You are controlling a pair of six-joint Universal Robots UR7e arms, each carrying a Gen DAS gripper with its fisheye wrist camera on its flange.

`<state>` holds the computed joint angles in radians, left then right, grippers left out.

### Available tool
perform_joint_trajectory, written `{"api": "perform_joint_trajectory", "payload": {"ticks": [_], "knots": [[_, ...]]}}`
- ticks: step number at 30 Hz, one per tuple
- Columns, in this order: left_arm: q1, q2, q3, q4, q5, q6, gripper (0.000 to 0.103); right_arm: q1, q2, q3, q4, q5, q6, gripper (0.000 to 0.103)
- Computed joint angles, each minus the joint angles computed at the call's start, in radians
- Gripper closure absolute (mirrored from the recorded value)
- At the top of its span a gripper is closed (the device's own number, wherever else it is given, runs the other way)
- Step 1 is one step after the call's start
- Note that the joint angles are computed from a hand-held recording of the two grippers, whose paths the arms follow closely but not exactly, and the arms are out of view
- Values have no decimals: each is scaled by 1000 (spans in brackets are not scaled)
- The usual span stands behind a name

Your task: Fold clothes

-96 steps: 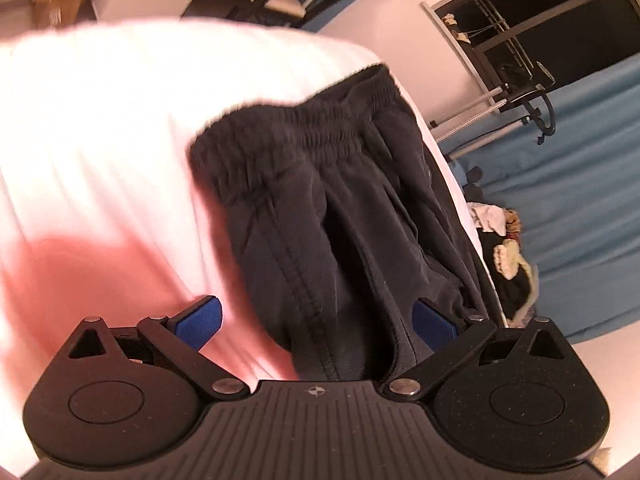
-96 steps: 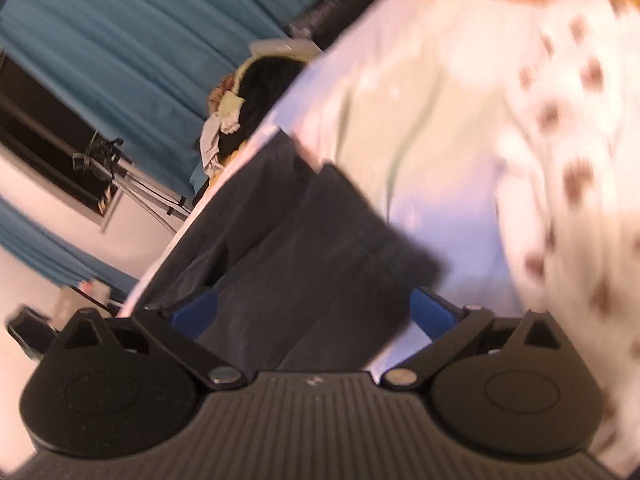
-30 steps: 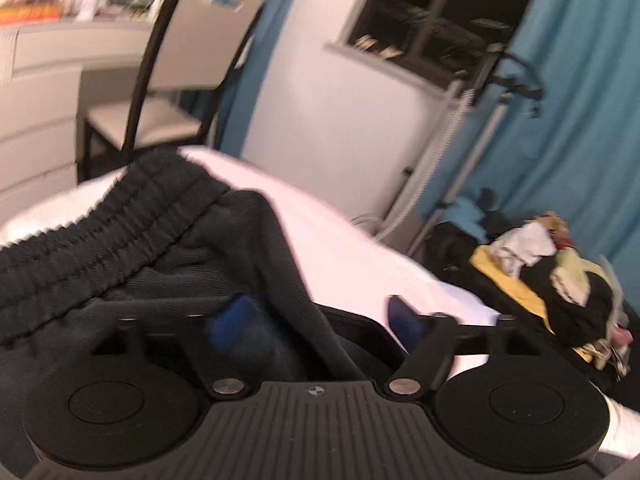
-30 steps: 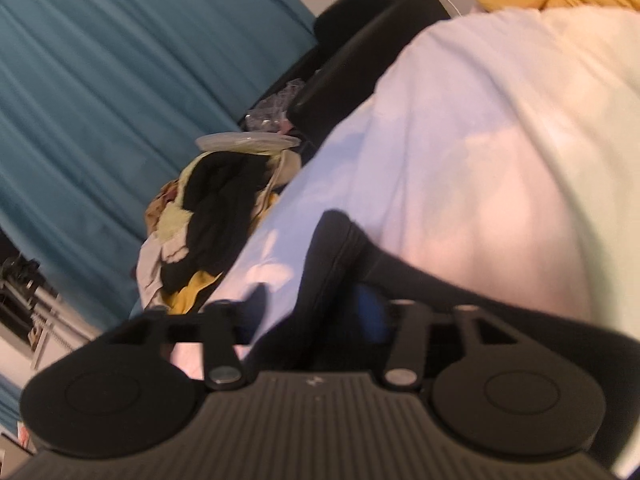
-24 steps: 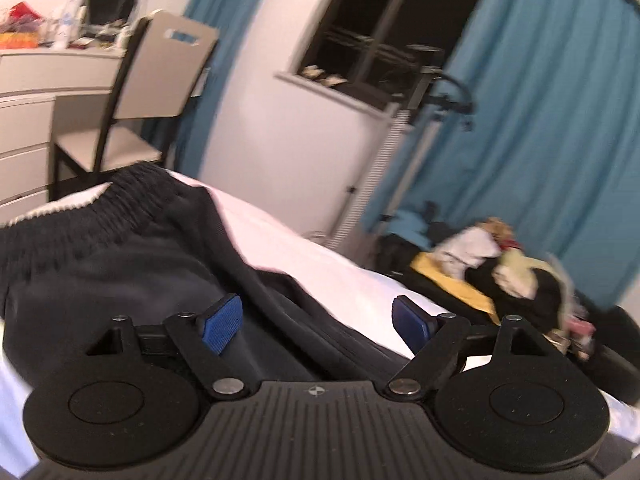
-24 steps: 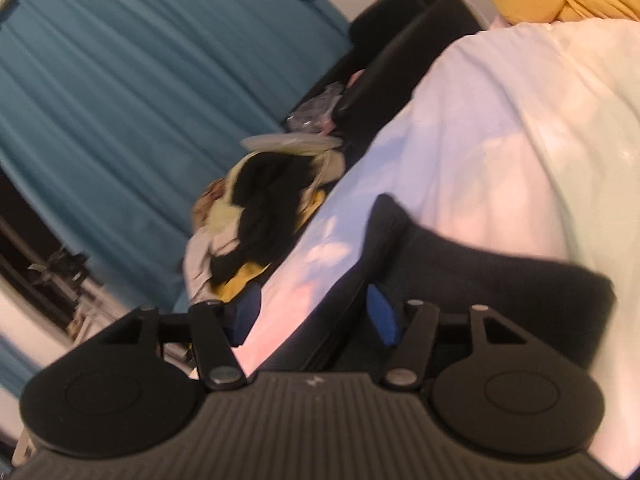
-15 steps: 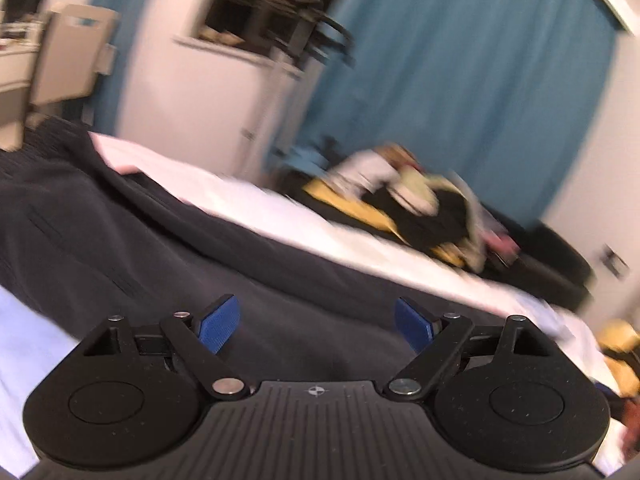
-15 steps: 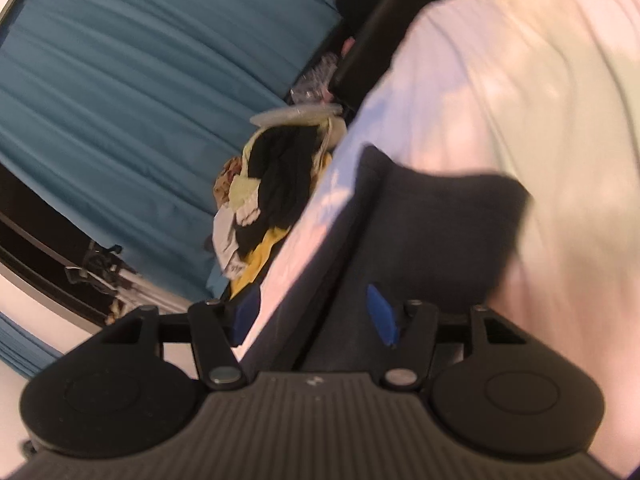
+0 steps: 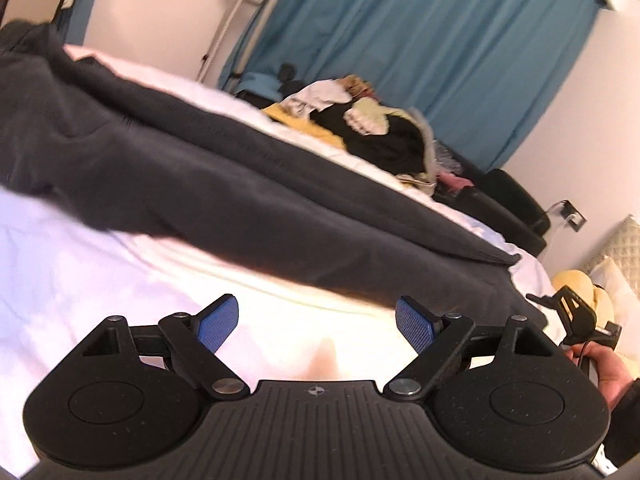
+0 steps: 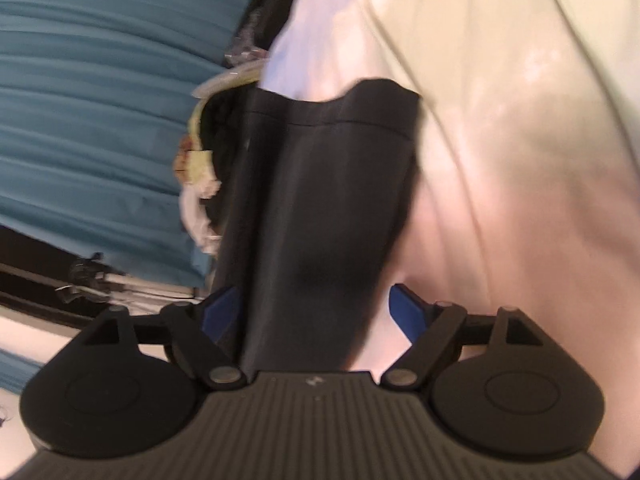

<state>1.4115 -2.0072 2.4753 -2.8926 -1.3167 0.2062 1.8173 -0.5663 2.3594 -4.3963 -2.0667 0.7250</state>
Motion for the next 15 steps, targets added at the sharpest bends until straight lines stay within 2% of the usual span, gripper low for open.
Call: {"api": "perform_joint_trajectory", "payload": {"ticks": [3, 6, 9, 10, 11, 12, 14, 15], "knots": [[27, 59, -28, -16, -19, -4, 15, -37, 41, -39, -71, 27, -48, 18], [57, 108, -47, -38, -59, 1, 15, -56, 61, -87, -96, 48, -152, 18], [87, 160, -58, -71, -96, 10, 15, -58, 68, -125, -73, 58, -268, 18], [97, 175, -66, -69, -109, 11, 15, -70, 79, -133, -108, 99, -297, 22], [104, 189, -70, -72, -119, 14, 15, -84, 90, -139, -146, 146, -322, 35], [110, 200, -73, -78, -126, 20, 15, -99, 99, -144, -180, 189, -322, 43], [116, 215, -76, -90, -132, 45, 15, -105, 100, -158, -193, 203, -327, 60], [119, 218, -76, -95, -137, 56, 15, -95, 94, -165, -171, 172, -343, 66]]}}
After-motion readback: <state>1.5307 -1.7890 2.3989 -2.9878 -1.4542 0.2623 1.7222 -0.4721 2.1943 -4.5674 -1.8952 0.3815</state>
